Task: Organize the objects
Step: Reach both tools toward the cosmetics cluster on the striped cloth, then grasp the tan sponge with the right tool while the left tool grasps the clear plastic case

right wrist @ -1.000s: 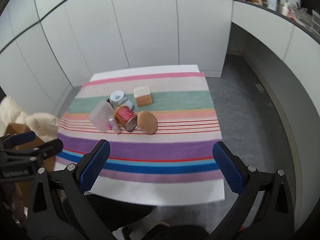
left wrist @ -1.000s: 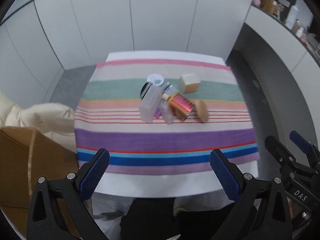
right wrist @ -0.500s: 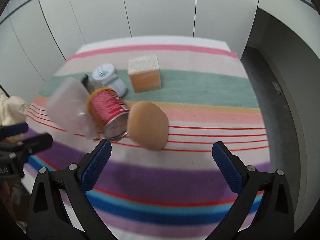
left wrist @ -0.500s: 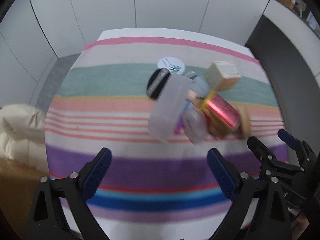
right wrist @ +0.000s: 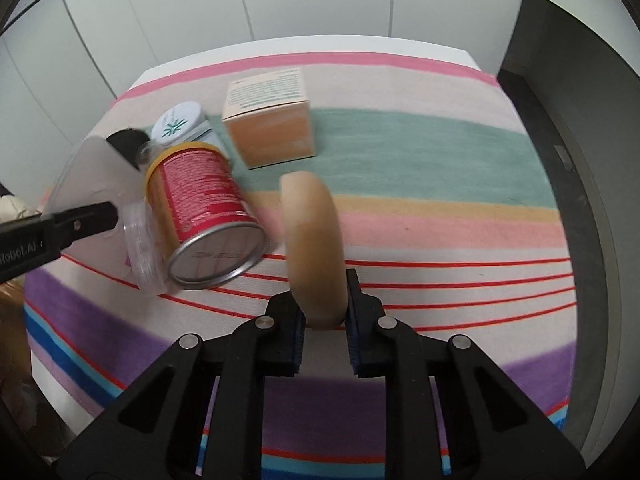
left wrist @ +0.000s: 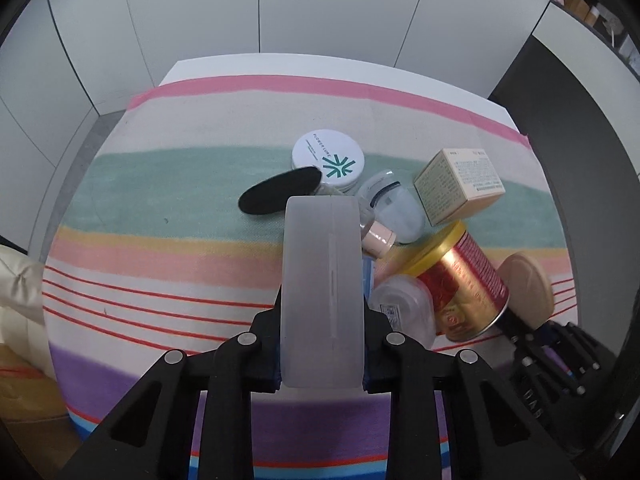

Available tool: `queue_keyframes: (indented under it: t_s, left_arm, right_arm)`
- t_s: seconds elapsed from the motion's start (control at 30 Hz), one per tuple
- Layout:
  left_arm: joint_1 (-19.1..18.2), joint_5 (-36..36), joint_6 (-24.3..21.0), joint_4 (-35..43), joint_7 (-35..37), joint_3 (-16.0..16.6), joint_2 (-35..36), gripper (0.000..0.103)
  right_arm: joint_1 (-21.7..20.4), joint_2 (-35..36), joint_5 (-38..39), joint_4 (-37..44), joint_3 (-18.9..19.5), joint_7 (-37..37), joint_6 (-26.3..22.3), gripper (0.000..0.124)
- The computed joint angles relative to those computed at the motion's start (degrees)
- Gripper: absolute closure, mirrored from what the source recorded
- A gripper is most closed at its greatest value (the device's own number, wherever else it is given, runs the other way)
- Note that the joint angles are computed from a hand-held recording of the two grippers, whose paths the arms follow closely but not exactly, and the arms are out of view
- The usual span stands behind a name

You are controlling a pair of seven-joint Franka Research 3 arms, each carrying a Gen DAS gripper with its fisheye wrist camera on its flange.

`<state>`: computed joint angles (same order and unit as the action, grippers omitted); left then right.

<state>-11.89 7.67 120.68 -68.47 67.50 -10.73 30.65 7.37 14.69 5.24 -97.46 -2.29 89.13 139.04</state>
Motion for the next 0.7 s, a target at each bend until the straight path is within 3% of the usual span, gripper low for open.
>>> queue_keyframes:
  t_s: [0.37, 0.7]
  left_arm:
    - [-0.2, 2.4, -0.2, -4.5, -1.4, 0.5, -4.9, 0.075]
    - [0.4, 3.1, -3.4, -3.8, -1.5, 0.6, -8.9, 0.075]
  right_arm:
    - [-0.8, -4.2, -0.5, -2.0, -0.2, 0.7, -1.2, 0.106]
    - [-0.9, -6.9, -2.6, 2.4, 0.0, 1.4, -4.8, 0.106]
